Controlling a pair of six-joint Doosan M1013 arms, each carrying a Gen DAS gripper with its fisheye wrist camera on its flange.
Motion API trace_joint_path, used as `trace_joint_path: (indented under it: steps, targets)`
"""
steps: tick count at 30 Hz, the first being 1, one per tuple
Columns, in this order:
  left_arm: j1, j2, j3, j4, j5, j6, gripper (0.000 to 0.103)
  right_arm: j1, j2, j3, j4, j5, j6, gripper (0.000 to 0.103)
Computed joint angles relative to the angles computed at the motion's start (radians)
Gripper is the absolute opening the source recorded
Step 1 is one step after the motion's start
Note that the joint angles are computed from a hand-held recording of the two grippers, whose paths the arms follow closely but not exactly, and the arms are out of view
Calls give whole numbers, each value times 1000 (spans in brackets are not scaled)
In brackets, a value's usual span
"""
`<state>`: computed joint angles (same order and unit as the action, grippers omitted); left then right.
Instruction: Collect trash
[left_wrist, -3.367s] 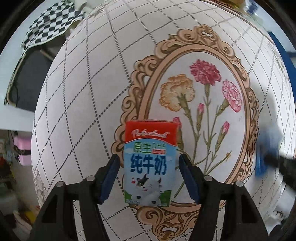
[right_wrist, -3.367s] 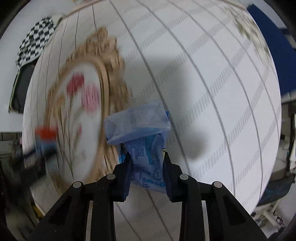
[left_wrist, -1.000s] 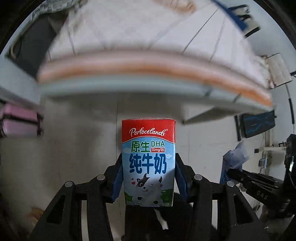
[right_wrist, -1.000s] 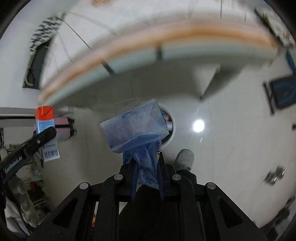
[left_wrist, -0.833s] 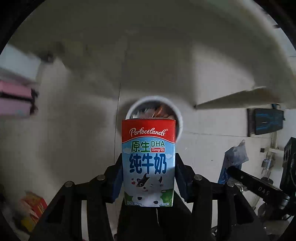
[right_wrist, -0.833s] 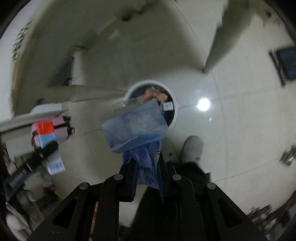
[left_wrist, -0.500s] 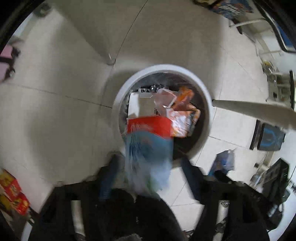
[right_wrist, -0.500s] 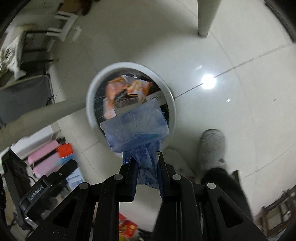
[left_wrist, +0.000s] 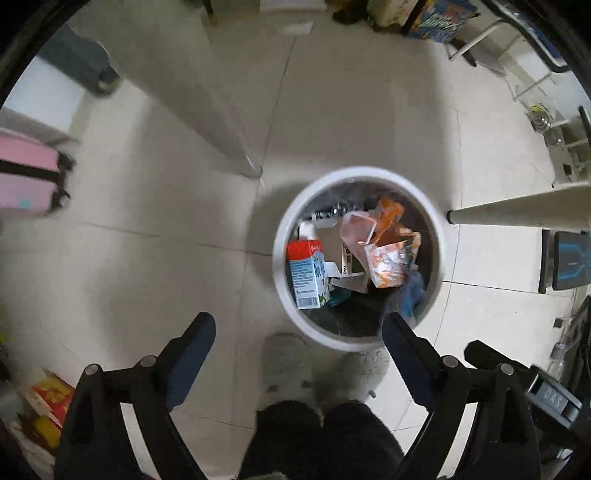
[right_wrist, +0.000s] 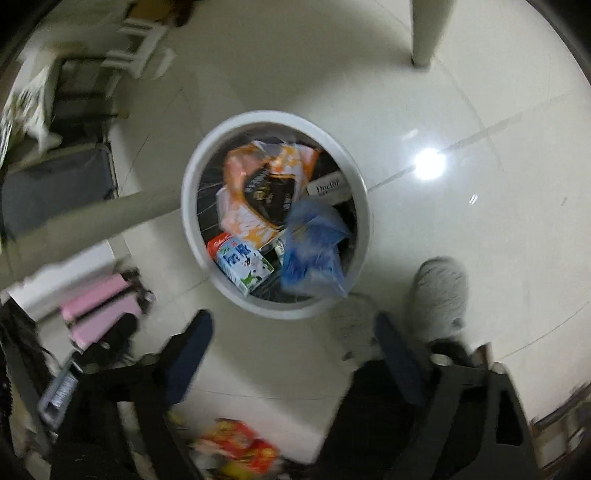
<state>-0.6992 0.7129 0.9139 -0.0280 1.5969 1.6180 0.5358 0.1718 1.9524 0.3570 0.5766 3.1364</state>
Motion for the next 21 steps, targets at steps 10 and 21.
trace_joint_path:
  steps: [10, 21]
  targets:
    - [1, -66, -207, -8, 199, 96, 92, 68, -22, -383, -322, 702, -47, 102]
    - [5, -35, -548, -108, 423, 84, 92, 146, -36, -746, -402, 1076, -9, 102]
